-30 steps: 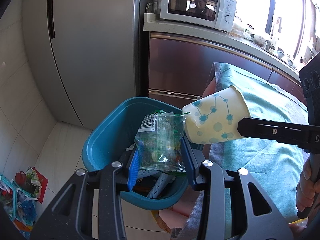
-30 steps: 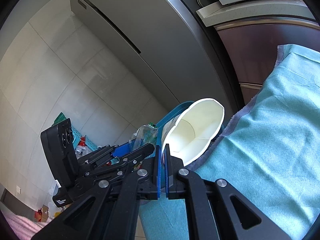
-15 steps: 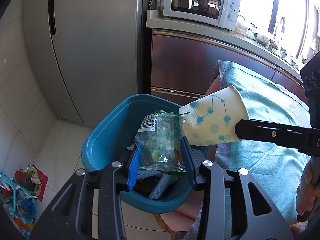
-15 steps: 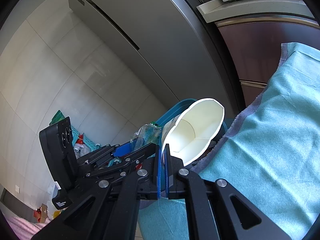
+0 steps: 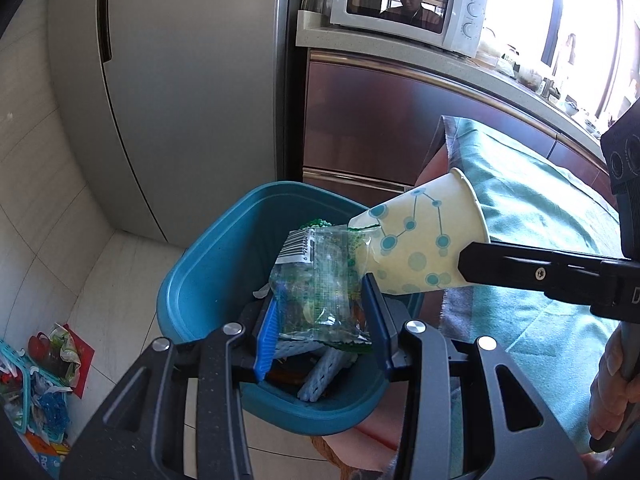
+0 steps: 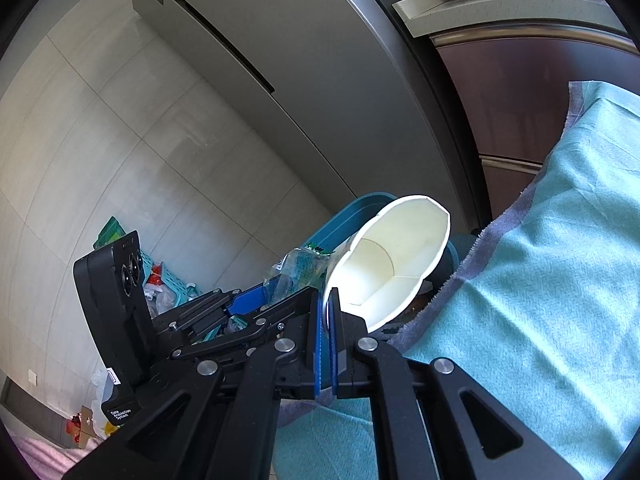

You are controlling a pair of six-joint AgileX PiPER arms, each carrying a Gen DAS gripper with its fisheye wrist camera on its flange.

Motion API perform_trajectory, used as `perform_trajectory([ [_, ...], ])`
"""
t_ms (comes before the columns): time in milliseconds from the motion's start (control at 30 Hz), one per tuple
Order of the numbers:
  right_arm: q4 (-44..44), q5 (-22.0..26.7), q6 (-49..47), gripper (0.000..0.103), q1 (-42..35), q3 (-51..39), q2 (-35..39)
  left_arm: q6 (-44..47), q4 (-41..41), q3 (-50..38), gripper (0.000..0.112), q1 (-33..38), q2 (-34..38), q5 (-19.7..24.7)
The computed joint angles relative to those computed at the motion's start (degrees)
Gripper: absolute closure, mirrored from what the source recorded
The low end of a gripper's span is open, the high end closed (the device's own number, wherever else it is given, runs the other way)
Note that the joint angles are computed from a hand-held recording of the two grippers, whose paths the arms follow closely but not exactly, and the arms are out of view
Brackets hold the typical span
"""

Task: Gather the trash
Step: 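Lower the packet and cup into the teal bin with both tools, then open both tools to drop the packet and cup into the bin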

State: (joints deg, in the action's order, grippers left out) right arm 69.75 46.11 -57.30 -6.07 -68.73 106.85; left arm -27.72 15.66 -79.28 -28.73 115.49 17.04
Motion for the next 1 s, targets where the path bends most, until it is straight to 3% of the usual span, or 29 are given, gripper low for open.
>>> perform_trajectory([
  [1000, -10.36, -2.24, 12.09, 0.097, 5.67, -10.24, 7.34, 8.3, -10.83, -6.44, 0.071, 2.12, 7.31, 2.6],
])
